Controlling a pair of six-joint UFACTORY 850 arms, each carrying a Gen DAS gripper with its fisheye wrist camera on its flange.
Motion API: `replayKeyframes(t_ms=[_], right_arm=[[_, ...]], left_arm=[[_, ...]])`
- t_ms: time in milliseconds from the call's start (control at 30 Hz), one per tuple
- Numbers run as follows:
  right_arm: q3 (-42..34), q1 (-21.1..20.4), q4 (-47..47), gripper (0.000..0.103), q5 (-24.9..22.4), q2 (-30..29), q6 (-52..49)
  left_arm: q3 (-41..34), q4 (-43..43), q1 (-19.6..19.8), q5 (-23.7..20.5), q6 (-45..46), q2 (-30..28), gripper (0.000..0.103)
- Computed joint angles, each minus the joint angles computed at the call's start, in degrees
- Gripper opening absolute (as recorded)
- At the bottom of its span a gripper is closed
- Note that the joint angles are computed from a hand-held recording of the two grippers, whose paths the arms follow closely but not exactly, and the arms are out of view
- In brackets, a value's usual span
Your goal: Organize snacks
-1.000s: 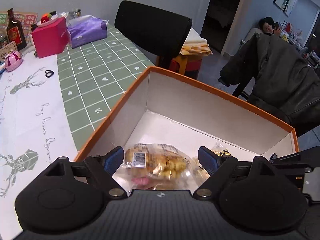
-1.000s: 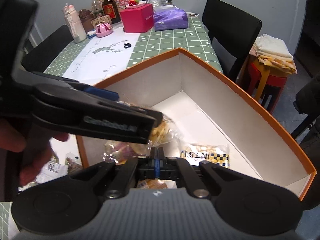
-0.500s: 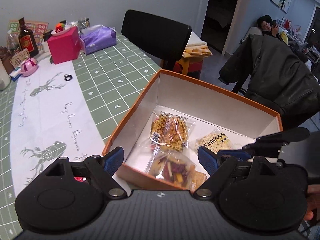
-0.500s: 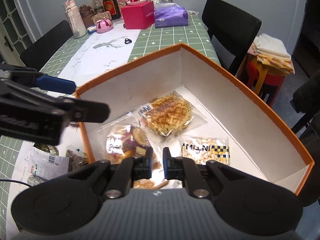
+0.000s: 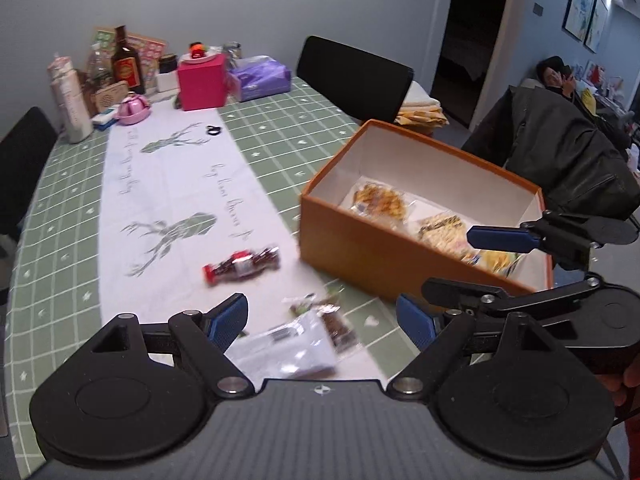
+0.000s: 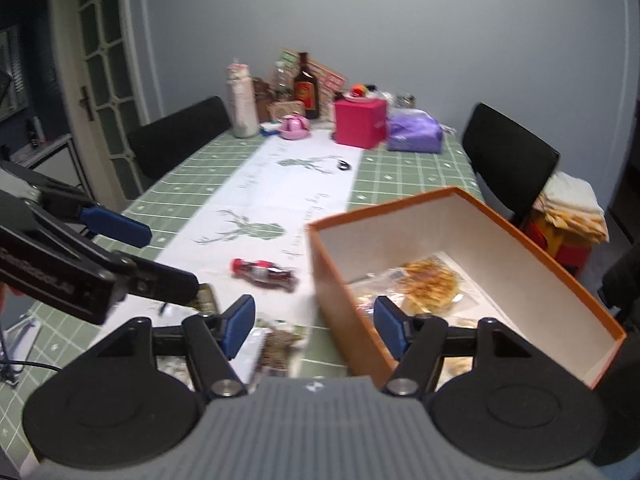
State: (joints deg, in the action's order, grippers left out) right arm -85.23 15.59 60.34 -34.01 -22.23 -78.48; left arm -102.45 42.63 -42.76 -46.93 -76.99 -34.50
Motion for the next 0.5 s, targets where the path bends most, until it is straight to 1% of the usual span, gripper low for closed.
replayKeyframes(t_ms=[67, 133, 200, 367, 500], right_arm=[[3.3, 0.9, 1.6, 0.070, 1.0, 1.7, -2.2], [5.7, 1.8, 1.8, 0.070, 1.7, 2.6, -2.5], [7.9, 2.7, 1.5, 0.071, 3.4, 3.1, -2.7], [12.7, 4.6, 0.0, 0.071, 9.4, 3.7, -1.6], [14.6, 4.9, -5.0, 0.072, 12.8, 3.3, 3.6]], left_arm=[[4.8, 1.8, -0.7, 1.0, -4.8, 2.4, 0.098], [9.5, 3.9, -1.3, 2.4, -10.1, 4.5, 0.098], [13.3, 5.7, -1.9, 3.5, -14.9, 6.0, 0.098], [19.1, 10.1, -3.2, 4.4, -25.8, 7.2, 0.098], [21.6, 13.8, -3.9, 5.3, -34.1, 6.8, 0.098]])
